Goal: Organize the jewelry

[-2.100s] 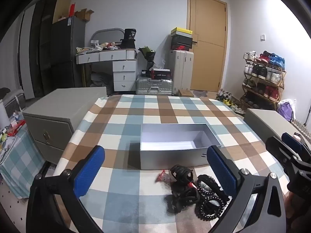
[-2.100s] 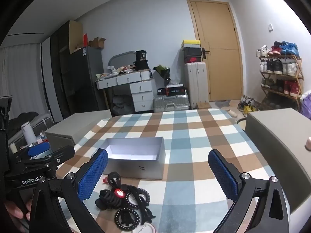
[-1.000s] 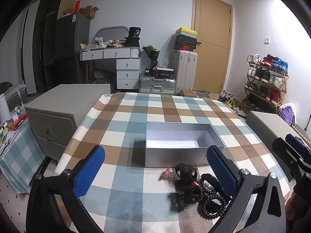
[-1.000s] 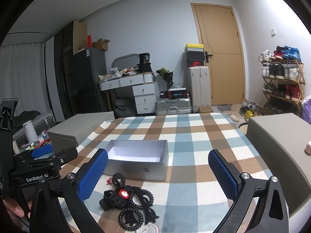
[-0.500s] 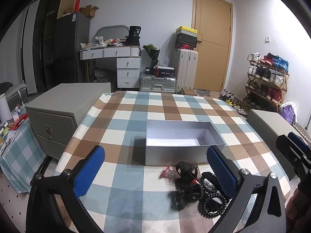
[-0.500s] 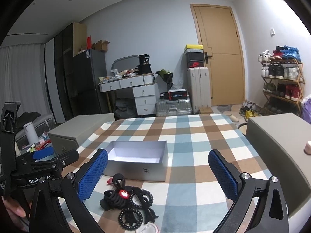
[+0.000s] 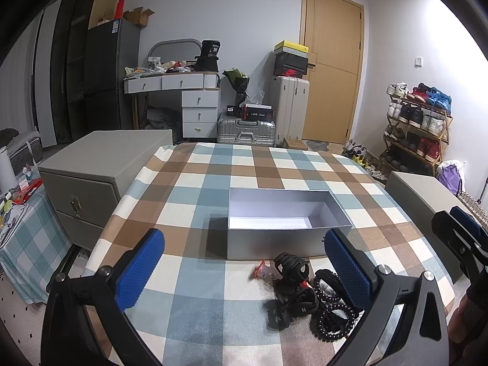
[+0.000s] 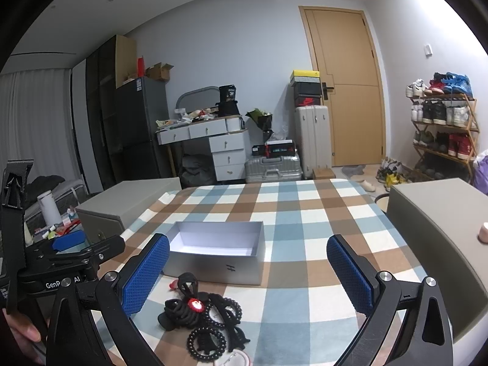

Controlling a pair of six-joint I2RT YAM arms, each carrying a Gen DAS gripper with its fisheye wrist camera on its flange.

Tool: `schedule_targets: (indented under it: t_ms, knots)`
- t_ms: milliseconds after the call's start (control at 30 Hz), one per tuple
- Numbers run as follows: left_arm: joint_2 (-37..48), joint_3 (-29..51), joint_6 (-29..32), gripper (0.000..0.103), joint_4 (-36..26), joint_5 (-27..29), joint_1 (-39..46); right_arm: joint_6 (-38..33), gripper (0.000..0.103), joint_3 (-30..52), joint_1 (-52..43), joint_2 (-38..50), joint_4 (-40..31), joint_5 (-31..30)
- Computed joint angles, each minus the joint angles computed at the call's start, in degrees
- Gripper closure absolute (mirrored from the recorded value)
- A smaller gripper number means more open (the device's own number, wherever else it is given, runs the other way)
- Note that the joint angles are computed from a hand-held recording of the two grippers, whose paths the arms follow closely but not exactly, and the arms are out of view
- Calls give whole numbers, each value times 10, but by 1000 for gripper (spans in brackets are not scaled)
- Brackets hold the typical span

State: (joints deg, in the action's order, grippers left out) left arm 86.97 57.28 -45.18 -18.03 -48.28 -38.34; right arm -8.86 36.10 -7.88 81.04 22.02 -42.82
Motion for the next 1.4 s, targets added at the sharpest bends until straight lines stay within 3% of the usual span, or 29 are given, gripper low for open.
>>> schedule_targets:
  t_ms: [533, 800, 1000, 1400]
  knots:
    - [-4, -8, -1, 1, 4, 11, 0, -4, 0, 4, 6, 3, -9, 1]
    - [2, -13, 8, 1, 18, 49, 6, -6, 0, 3, 5, 9, -9, 1]
    - [22, -17, 17, 1, 37, 136, 26, -9, 0, 13, -1, 35, -17, 1]
    - [60, -15, 28, 1, 57, 250, 38, -32, 0, 34, -14, 94, -37, 17]
